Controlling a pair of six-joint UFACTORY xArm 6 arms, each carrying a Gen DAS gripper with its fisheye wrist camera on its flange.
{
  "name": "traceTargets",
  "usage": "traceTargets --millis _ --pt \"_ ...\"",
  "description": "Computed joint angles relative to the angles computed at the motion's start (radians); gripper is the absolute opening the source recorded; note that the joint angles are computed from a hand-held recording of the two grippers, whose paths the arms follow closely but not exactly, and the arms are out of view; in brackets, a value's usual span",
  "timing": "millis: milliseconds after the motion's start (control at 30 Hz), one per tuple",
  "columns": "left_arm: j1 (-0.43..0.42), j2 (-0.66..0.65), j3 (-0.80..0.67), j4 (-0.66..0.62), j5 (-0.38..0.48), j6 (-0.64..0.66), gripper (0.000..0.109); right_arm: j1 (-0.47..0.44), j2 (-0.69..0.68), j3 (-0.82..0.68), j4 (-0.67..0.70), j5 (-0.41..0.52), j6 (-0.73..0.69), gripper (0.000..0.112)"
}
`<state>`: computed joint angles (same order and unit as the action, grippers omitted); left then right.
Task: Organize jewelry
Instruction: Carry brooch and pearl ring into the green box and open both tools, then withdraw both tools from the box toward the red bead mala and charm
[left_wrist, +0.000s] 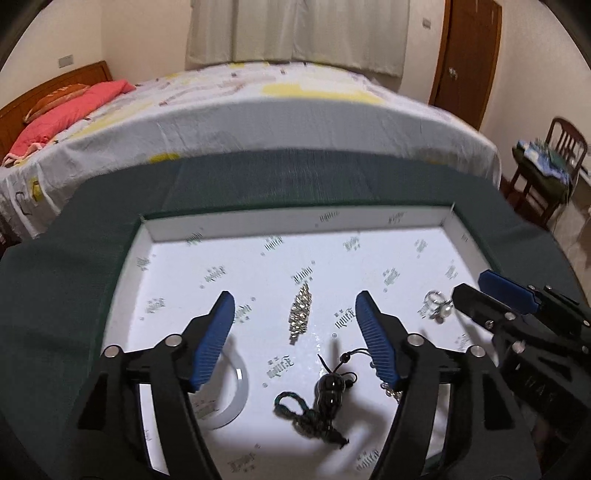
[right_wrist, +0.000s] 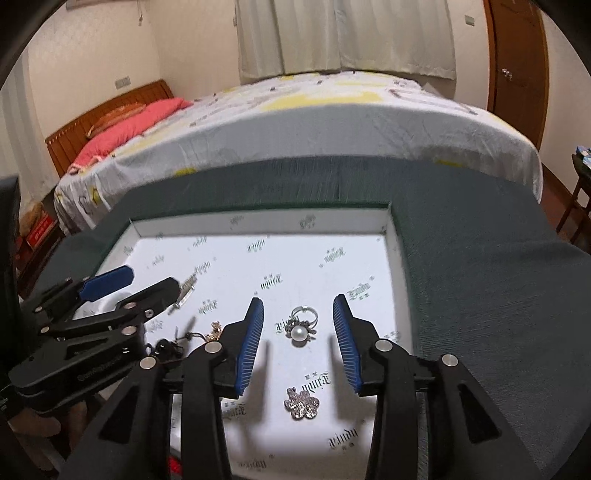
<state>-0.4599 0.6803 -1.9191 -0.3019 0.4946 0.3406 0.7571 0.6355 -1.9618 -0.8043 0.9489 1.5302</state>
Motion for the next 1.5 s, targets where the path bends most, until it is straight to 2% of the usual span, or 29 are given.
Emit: traceTargets --millis 333,567,767,967,1367,1433,1500 --pt "0.019 -0.252 0.34 -0.178 -0.227 0.139 0.078 0.077 -0.153 0.157 -0.088 0.073 0.144 0.04" --pt "0.035 -0.396 0.551 -0.181 -0.328 0.151 0.078 0.147 -0.218 0.253 -0.088 0.138 0.225 0.04" --pt "0.048 -0.49 0.692 -0.224 -0.356 0.184 0.078 0.207 -0.211 0.282 -0.044 0.171 0.231 0.04" --pt "0.071 -0.563 0.814 -0.194 -0.366 0.163 0.079 0.227 -0.208 0.326 0.005 0.137 0.24 0.04" --pt "0.107 -0.602 0.895 -0.13 -0.356 0.111 0.079 0.229 -0.174 0.305 0.052 0.128 0.191 0.039" --pt "0.107 -0.602 0.896 -0.115 -0.352 0.1 0.079 0.236 -0.165 0.289 0.058 0.148 0.174 0.036" --pt "0.107 -0.6 0.895 -0.11 -0.352 0.099 0.079 0.243 -0.159 0.279 0.058 0.166 0.163 0.028"
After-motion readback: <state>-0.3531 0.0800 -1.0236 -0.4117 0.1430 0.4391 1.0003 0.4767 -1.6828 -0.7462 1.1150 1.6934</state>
